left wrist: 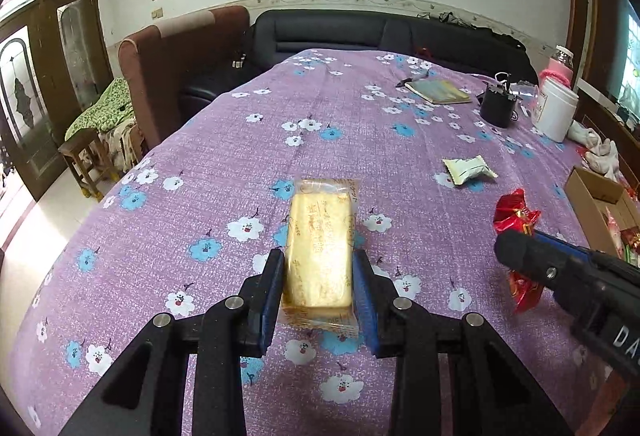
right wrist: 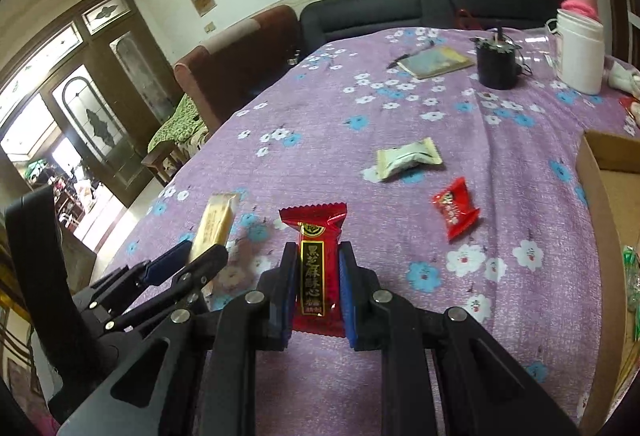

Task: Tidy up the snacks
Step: 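Lift the yellow cake packet with the left gripper while the right gripper holds the red-black packet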

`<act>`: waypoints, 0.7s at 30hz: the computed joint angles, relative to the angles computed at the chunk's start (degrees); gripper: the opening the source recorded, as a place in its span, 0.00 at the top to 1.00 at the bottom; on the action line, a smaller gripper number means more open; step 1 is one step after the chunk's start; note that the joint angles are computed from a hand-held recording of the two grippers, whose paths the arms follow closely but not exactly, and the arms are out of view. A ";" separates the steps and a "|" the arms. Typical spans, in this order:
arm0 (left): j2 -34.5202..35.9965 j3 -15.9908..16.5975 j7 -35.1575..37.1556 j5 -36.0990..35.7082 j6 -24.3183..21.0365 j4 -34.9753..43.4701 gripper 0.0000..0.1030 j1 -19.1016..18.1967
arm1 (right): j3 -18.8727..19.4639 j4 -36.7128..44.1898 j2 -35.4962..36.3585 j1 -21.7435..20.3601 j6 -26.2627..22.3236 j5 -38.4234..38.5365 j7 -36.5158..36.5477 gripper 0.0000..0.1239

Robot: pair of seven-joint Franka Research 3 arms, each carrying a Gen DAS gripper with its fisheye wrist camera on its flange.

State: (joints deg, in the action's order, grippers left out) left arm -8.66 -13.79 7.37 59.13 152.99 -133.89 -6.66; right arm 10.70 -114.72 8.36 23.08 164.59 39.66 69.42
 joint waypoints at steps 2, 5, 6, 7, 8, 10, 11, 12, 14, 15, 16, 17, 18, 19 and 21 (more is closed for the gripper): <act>-0.18 -0.32 -0.67 1.10 -0.50 0.04 0.65 -0.02 | 0.12 -0.27 -0.18 0.15 0.53 -0.09 -0.36 0.85; -0.18 -0.64 -1.46 2.67 -1.18 0.32 0.65 -0.20 | 0.16 -0.27 -0.13 0.21 0.66 0.00 -0.87 0.85; -0.04 -0.76 -1.66 3.08 -1.51 0.52 0.65 -0.32 | 0.12 -0.24 -0.11 0.24 0.65 -0.11 -0.75 0.85; -0.05 -0.83 -1.98 3.57 -1.85 0.58 0.65 -0.42 | 0.15 -0.16 -0.06 0.17 0.55 0.04 -0.90 0.85; -0.10 -0.94 -2.39 4.19 -2.19 0.64 0.65 -0.54 | 0.10 -0.15 -0.03 0.19 0.68 -0.01 -0.78 0.85; -0.01 -0.99 -2.75 4.84 -2.69 0.87 0.65 -0.81 | 0.13 -0.13 -0.07 0.02 0.78 0.44 -0.92 0.85; -0.09 -1.02 -3.09 5.30 -2.90 0.87 0.65 -0.92 | 0.19 -0.10 -0.09 -0.11 0.80 0.90 -1.20 0.85; -0.15 -1.00 -3.20 5.56 -3.01 0.86 0.65 -1.02 | 0.19 -0.20 -0.17 -0.12 0.95 1.06 -1.21 0.85; -0.22 -1.10 -3.66 6.19 -3.57 0.91 0.65 -1.21 | 0.13 -0.25 -0.23 -0.18 1.14 1.31 -1.21 0.85; -0.28 -1.10 -3.86 6.53 -3.63 0.90 0.65 -1.29 | 0.13 -0.25 -0.25 -0.24 1.15 1.55 -1.30 0.85; -0.32 -1.13 -4.10 6.81 -3.77 0.88 0.65 -1.38 | 0.12 -0.24 -0.28 -0.25 1.20 1.64 -1.25 0.85; -0.40 -1.23 -4.38 7.19 -4.17 0.89 0.65 -1.48 | 0.14 -0.41 -0.43 -0.22 1.35 1.78 -1.24 0.85; -0.40 -1.24 -4.53 7.48 -4.33 0.92 0.65 -1.55 | 0.16 -0.46 -0.49 -0.24 1.40 1.97 -1.36 0.85; -0.36 -1.23 -4.57 7.65 -4.42 0.97 0.65 -1.63 | 0.17 -0.45 -0.52 -0.27 1.46 2.16 -1.50 0.85; -0.36 -1.26 -4.86 8.09 -4.71 1.03 0.65 -1.79 | 0.19 -0.33 -0.39 -0.41 1.47 2.63 -2.02 0.85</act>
